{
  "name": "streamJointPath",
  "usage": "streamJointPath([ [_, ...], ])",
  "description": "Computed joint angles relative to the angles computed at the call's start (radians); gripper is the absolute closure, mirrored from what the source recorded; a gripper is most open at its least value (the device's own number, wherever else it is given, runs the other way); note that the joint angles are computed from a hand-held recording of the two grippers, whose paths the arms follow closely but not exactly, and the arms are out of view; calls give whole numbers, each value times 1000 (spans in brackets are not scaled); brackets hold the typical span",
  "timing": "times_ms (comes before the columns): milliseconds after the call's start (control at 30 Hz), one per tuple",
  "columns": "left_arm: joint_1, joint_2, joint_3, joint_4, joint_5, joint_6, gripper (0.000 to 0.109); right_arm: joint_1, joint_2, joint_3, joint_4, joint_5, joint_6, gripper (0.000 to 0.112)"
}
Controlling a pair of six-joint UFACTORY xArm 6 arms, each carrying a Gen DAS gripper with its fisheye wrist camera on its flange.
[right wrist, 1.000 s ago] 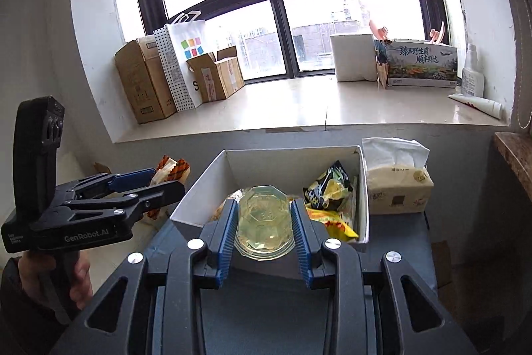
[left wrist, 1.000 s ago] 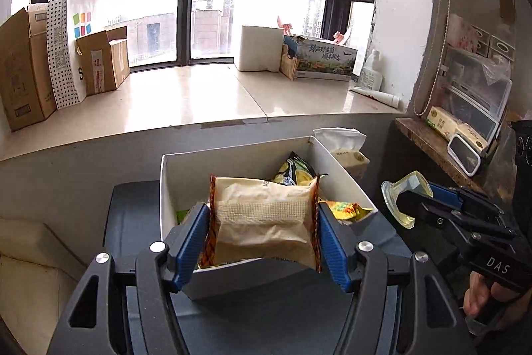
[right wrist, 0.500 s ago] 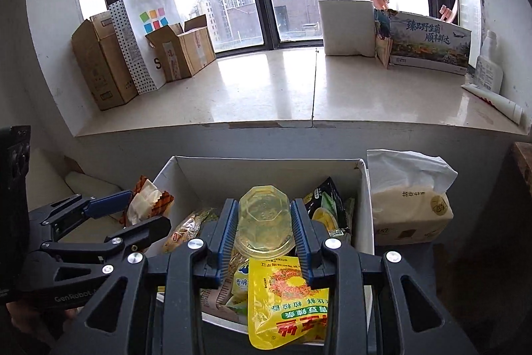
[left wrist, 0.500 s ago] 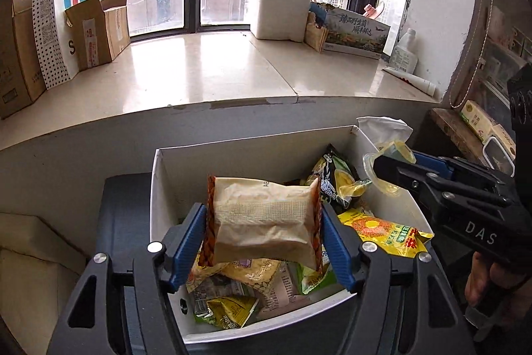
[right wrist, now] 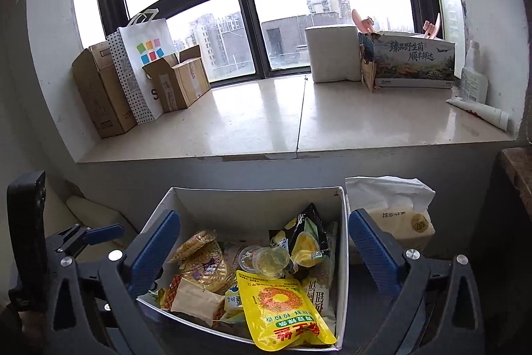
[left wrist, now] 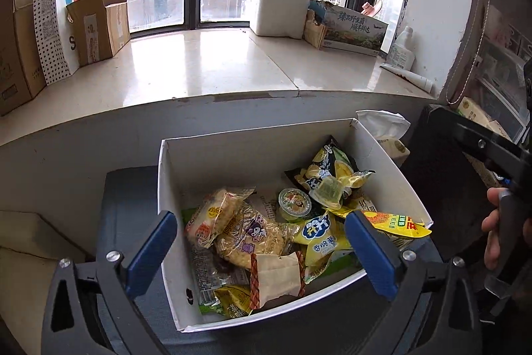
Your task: Organize snacks
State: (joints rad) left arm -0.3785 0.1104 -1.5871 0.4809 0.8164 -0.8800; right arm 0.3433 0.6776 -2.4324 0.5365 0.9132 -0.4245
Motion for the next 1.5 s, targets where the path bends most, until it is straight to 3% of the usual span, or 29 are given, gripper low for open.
streamJointPath([
  [67, -21, -11, -12, 53, 56, -43, 6, -3, -56, 79, 37, -18, -45, 9],
  [167, -89, -44, -15, 254, 166, -146, 6, -3, -166, 239, 88, -74, -120, 9],
  [267, -152, -104, 28, 367, 196, -202, 6, 3, -289, 405, 101, -148, -176, 9],
  [433, -209, -191, 103, 323, 183, -225, 6, 12, -504, 677, 173, -245, -318, 9],
  [633, -333, -272, 167, 364, 313, -333, 6, -7, -717, 910, 254, -211, -460, 9],
  [733, -396, -335, 227, 394, 326, -406, 6, 29, -854, 1096, 189, -397, -464, 9],
  [800, -445, -360, 239, 400, 365, -448, 6, 36, -923, 1182, 145, -447, -418, 9],
  [933, -538, -416, 286, 394, 421, -538, 6, -26, -1007, 1240, 198, -219, -395, 9],
  [1000, -583, -431, 308, 390, 459, -589, 6, -48, -1053, 1297, 237, -169, -400, 9],
  [1167, -646, -448, 355, 384, 455, -682, 6, -58, -1137, 1418, 152, -203, -308, 9],
  [1267, -655, -418, 327, 370, 476, -662, 6, -86, -1132, 1404, 171, -142, -305, 9],
  [1500, -646, -399, 310, 365, 472, -649, 6, -72, -1154, 1422, 164, -168, -312, 9],
])
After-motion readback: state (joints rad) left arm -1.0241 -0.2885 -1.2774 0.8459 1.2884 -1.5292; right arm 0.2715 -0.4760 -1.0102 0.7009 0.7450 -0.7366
